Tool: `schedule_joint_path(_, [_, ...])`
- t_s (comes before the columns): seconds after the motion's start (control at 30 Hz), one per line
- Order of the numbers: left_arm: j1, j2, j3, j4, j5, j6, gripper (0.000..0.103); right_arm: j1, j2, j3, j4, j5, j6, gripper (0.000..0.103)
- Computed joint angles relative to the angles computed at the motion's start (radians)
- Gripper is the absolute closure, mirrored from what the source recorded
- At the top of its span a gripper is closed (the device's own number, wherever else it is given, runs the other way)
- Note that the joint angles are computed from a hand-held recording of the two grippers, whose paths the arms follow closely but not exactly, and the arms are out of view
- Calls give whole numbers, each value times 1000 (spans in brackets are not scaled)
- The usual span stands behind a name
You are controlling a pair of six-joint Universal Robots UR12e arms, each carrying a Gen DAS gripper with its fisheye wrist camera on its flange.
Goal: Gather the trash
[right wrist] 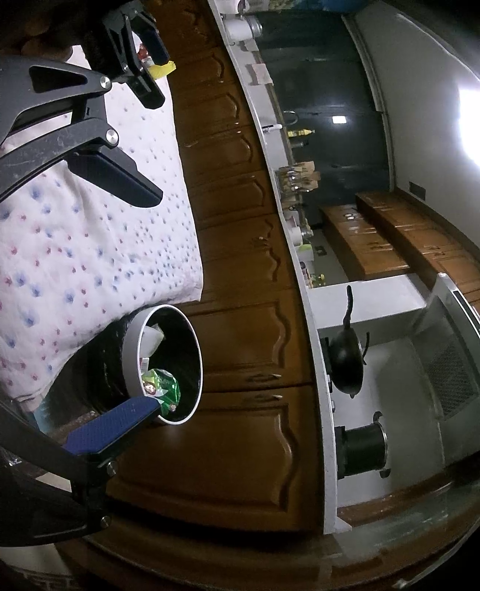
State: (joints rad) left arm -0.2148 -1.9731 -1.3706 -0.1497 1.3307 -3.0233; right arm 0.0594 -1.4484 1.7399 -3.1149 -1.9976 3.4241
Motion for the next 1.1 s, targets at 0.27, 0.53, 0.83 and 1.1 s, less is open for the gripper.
schedule_joint_path(0.27, [-4,2,-4,9,7,13,0,-5,-1,-3,16,16,9,0])
schedule_joint_path(0.53, [-1,2,-3,10,0,12,0,-7,1,-5,9,23,10,0])
schedule_joint_path(0.83, [-5,5,-9,18,17,4,0,-6,1,-4,8,25,13,0])
schedule_joint_path(1.1, [-13,10,-15,24,35,-8,0,-6,0,-5,12,25,13,0])
